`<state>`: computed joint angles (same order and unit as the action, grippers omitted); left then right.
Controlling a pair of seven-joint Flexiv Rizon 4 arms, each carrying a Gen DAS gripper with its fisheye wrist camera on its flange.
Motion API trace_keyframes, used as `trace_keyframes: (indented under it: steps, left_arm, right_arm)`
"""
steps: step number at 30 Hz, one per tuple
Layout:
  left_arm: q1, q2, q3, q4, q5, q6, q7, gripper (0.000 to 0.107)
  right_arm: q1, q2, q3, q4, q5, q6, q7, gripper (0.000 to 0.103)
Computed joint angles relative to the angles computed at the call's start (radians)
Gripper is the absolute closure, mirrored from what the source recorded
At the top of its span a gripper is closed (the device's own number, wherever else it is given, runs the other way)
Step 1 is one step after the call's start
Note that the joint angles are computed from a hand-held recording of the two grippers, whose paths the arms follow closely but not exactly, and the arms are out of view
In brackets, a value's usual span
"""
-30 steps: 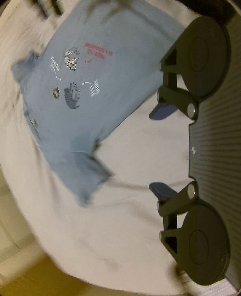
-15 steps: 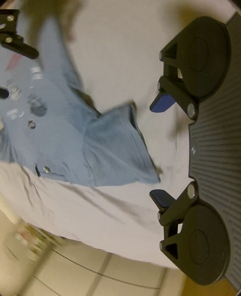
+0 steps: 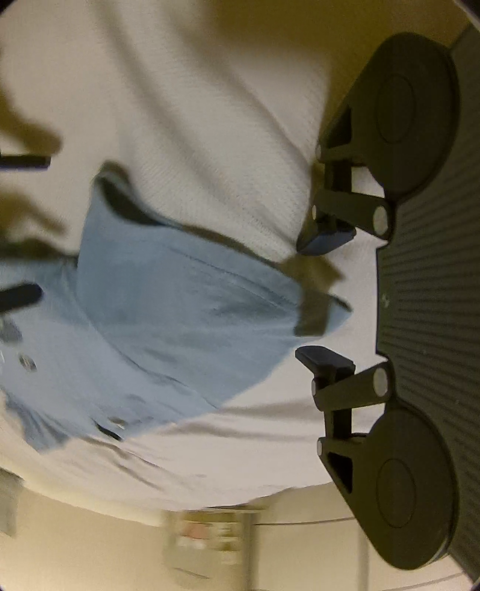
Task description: Fold clothes
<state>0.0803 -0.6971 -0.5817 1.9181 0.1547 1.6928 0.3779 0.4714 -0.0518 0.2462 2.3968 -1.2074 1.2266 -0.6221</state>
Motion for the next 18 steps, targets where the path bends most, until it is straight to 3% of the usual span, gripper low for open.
trace_keyframes:
  steps: [5,7,9,11,16,18]
  left_arm:
    - [-0.004,-0.049,-0.009,-0.056,-0.004,-0.026,0.051,0.067]
    - [-0.023,-0.057,0.009,-0.077,-0.020,-0.025,0.042,0.075]
    - [-0.052,-0.041,0.042,-0.083,-0.036,-0.040,0.024,0.090]
    - [-0.059,-0.026,0.048,-0.083,-0.056,-0.065,0.014,0.094]
    - [-0.076,0.007,0.034,-0.086,-0.125,-0.099,-0.029,0.100]
    - [-0.085,0.014,0.023,-0.101,-0.155,-0.109,-0.052,0.100]
  right_arm:
    - [0.028,-0.071,-0.017,-0.031,-0.142,-0.044,0.006,0.044]
    - [0.030,-0.090,-0.030,-0.045,-0.220,-0.039,0.047,0.044]
    - [0.024,-0.111,-0.041,-0.063,-0.289,-0.026,0.108,0.046]
    - [0.016,-0.125,-0.043,-0.075,-0.305,-0.015,0.133,0.054]
    - [-0.018,-0.114,-0.046,-0.068,-0.279,0.053,0.183,0.097]
    - [-0.039,-0.095,-0.051,-0.059,-0.270,0.102,0.224,0.097]
